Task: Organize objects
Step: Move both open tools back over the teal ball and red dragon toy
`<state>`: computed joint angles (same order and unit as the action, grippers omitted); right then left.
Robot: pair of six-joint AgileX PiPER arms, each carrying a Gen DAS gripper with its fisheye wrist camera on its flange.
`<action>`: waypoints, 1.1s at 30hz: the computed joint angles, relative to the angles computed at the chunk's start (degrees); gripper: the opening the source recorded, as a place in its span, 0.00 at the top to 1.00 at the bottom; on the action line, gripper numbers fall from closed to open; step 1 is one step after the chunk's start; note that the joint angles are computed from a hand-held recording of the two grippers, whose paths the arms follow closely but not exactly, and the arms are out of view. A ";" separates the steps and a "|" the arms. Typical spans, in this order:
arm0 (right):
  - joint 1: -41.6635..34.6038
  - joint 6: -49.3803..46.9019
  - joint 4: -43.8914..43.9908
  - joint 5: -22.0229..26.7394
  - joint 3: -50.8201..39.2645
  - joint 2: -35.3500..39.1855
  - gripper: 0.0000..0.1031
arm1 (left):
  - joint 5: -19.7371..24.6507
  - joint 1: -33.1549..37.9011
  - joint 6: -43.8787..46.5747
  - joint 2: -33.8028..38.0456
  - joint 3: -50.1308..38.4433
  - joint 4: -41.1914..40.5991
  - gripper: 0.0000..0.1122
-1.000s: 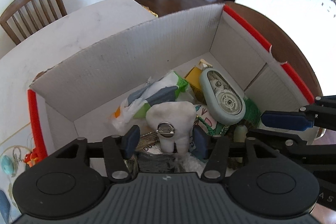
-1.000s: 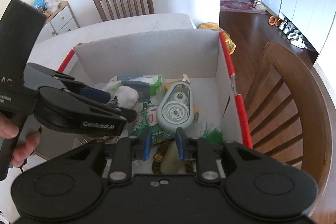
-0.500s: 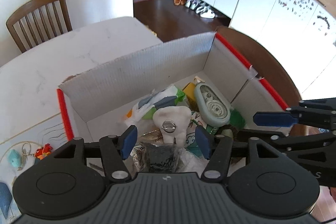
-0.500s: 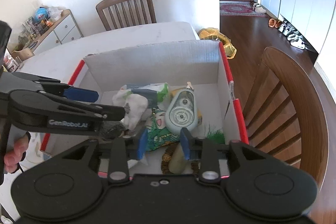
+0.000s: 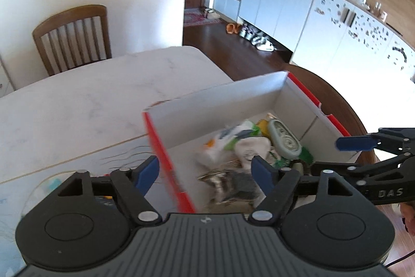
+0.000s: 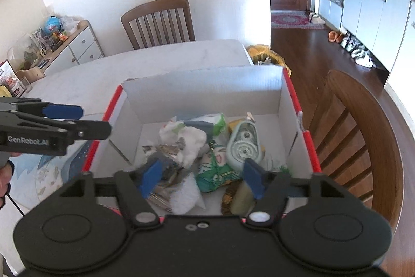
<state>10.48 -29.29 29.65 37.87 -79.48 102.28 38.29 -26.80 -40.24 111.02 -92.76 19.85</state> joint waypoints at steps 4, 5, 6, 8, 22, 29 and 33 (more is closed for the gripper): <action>3.10 4.91 -3.69 -2.20 0.84 -1.33 0.20 | -3.00 1.54 -4.44 -5.16 7.57 5.41 0.25; 3.90 6.39 -4.68 -2.71 0.99 -1.54 0.17 | -4.01 2.04 -5.07 -6.46 9.49 6.31 0.25; 4.75 7.96 -5.75 -3.23 1.17 -1.81 0.16 | -5.06 2.69 -5.10 -7.79 11.37 6.84 0.25; 6.71 11.85 -8.83 -4.33 1.39 -2.28 0.12 | -6.53 3.88 -4.06 -10.01 14.45 7.16 0.25; 20.93 41.42 -30.74 -5.96 -2.70 -0.42 0.06 | -17.98 17.34 16.25 -20.08 30.64 -5.29 0.10; 26.77 49.28 -35.45 -4.24 -7.89 3.10 0.06 | -24.19 25.16 32.82 -21.35 37.61 -18.07 0.09; 28.98 50.07 -35.17 -3.30 -11.50 5.65 0.06 | -27.30 29.39 49.33 -20.96 40.67 -31.82 0.09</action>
